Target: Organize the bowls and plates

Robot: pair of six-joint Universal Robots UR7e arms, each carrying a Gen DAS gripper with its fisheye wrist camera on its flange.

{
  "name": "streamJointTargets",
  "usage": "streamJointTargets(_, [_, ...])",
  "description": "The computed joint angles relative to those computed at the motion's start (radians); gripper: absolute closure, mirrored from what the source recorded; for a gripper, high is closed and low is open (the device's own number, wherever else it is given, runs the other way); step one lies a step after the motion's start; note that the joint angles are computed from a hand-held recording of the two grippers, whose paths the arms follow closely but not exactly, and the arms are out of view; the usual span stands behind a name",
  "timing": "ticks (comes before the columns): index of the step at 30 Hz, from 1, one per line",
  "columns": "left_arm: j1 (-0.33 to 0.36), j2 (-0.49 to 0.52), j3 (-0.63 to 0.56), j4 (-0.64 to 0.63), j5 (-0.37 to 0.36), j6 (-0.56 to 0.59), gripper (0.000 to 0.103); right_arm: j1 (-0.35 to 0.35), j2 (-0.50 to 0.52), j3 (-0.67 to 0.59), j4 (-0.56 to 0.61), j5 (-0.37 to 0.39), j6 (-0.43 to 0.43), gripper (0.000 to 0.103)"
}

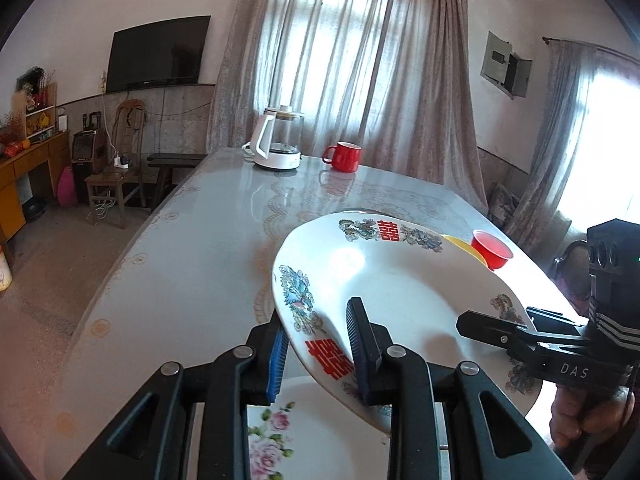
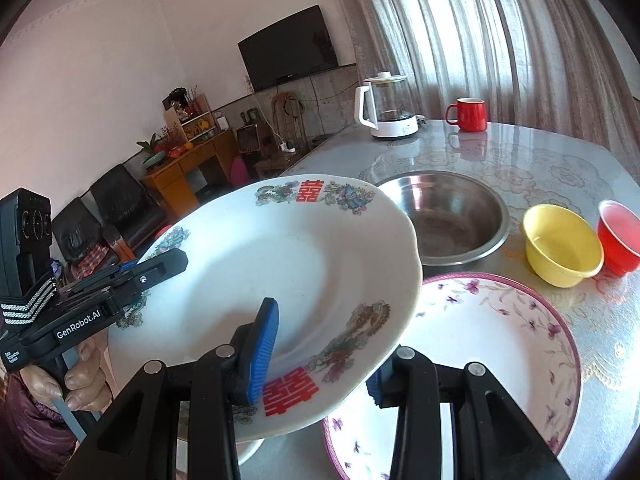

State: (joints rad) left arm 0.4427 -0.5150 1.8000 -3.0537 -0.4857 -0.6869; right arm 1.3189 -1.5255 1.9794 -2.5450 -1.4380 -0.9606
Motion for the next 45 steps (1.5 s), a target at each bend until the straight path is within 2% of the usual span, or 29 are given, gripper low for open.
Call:
streamJointTargets(9, [-0.007,0.119,-0.158,0.069,-0.120,-0.015,0.075,-0.120,-0.114,0.004,0.053,0.001,0.007,0.065])
streamJointTargets(16, [0.013,0.176,-0.253,0.184,-0.195,-0.087,0.075,-0.177,-0.107,-0.031,0.078,-0.037,0.042,0.065])
streamJointTargets(26, [0.054,0.217,-0.341,0.326,-0.205,-0.149,0.075,-0.184,-0.051,-0.059,0.005,-0.101,0.096,0.064])
streamJointTargets(30, [0.060,0.211,-0.334,0.314,-0.199,-0.157,0.075,-0.175,-0.046,-0.046,-0.040,-0.125,0.069,0.063])
streamJointTargets(33, [0.061,0.206,-0.331,0.333,-0.191,-0.170,0.075,-0.175,-0.047,-0.048,-0.028,-0.127,0.060,0.063])
streamJointTargets(45, [0.057,0.185,-0.291,0.265,-0.177,-0.165,0.074,-0.196,-0.102,-0.057,0.040,-0.128,0.014,0.063])
